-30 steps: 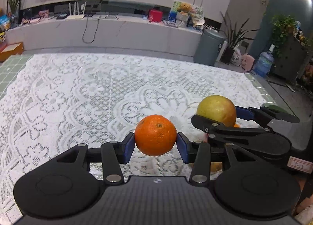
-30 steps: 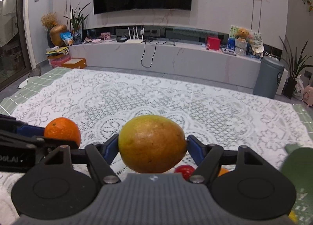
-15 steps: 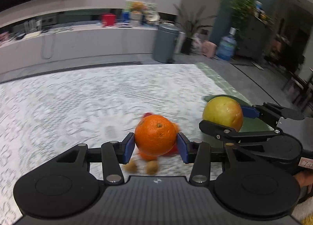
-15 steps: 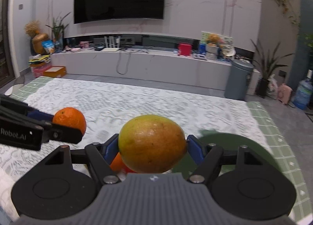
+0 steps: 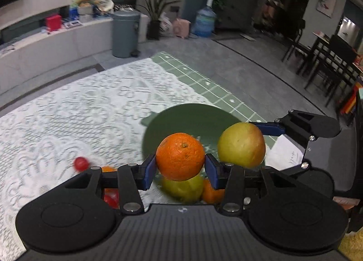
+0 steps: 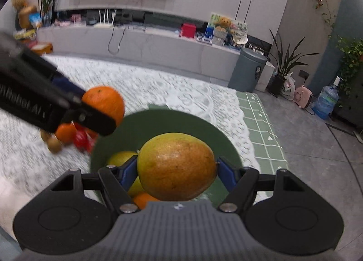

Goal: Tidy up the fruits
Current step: 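Carry the orange and mango into the colander with both tools and release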

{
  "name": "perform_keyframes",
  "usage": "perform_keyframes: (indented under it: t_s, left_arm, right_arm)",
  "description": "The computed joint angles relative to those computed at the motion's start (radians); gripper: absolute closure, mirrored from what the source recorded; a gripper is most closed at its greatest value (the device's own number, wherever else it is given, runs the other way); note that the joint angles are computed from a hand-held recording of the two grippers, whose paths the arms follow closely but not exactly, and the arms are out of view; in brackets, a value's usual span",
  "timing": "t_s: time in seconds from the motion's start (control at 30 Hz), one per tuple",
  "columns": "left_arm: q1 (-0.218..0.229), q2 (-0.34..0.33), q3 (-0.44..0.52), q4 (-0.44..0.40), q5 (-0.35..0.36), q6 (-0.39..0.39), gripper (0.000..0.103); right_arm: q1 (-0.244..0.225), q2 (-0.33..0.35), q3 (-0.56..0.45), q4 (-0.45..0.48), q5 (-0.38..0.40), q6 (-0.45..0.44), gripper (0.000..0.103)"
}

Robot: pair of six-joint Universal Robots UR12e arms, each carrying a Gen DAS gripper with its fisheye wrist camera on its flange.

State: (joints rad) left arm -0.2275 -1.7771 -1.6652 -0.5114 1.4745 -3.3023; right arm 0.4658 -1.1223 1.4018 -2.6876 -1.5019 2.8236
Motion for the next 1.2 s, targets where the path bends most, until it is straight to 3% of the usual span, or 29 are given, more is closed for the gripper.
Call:
perform_keyframes:
  t_s: [0.43, 0.9, 1.2]
  left_arm:
    - [-0.018, -0.097, 0.145, -0.208, 0.010, 0.092, 0.051]
    - [-0.021, -0.145, 0.202, -0.299, 0.042, 0.126, 0.051]
    - [-0.019, -0.170, 0.231, -0.358, 0.054, 0.153, 0.051]
  right_arm:
    - [-0.022, 0.041, -0.058, 0.132, 0.001, -0.091, 0.032]
    - [-0.013, 0.079, -0.112, 0.225, -0.003, -0.155, 0.032]
    - [-0.009, 0.107, -0.164, 0.298, -0.014, -0.141, 0.033]
